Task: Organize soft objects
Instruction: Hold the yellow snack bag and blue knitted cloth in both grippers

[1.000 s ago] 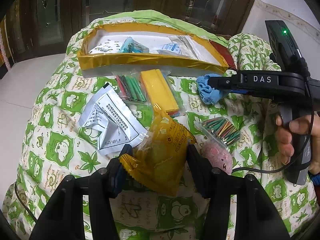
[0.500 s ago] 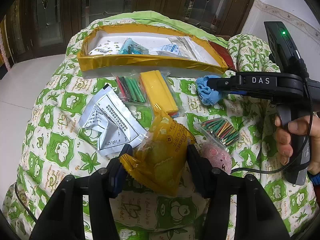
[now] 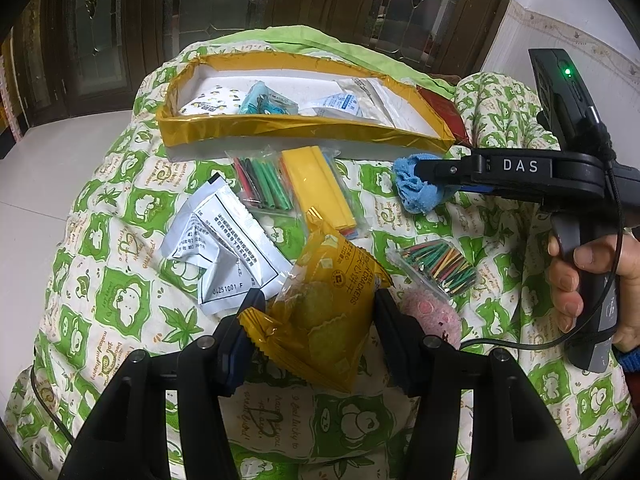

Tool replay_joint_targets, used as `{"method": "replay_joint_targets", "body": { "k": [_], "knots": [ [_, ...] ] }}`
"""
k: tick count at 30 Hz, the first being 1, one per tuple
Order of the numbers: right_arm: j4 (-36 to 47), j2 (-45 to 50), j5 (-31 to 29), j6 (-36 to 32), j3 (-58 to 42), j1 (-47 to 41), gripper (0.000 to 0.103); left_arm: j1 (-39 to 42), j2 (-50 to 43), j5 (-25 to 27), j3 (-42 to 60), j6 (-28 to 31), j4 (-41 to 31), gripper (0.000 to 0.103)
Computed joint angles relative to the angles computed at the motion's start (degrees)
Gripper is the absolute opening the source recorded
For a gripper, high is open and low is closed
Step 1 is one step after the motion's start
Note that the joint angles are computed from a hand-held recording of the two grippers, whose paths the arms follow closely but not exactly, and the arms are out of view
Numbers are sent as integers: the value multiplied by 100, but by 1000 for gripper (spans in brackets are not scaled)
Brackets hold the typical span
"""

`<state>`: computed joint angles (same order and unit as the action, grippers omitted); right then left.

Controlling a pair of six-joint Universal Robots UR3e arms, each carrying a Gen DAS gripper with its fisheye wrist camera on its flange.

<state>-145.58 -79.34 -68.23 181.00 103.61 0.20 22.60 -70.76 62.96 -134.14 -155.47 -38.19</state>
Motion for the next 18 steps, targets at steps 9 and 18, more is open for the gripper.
{"method": "replay_joint_targets", "body": {
  "k": [9,18],
  "knots": [
    [5,-6,-5,-6,-2,0,42,174,81,-134,-13,7,-16,55],
    [40,-21,-10,-20,-36,-11,42,224,134,-163,-38,23,-31,55]
  ]
}}
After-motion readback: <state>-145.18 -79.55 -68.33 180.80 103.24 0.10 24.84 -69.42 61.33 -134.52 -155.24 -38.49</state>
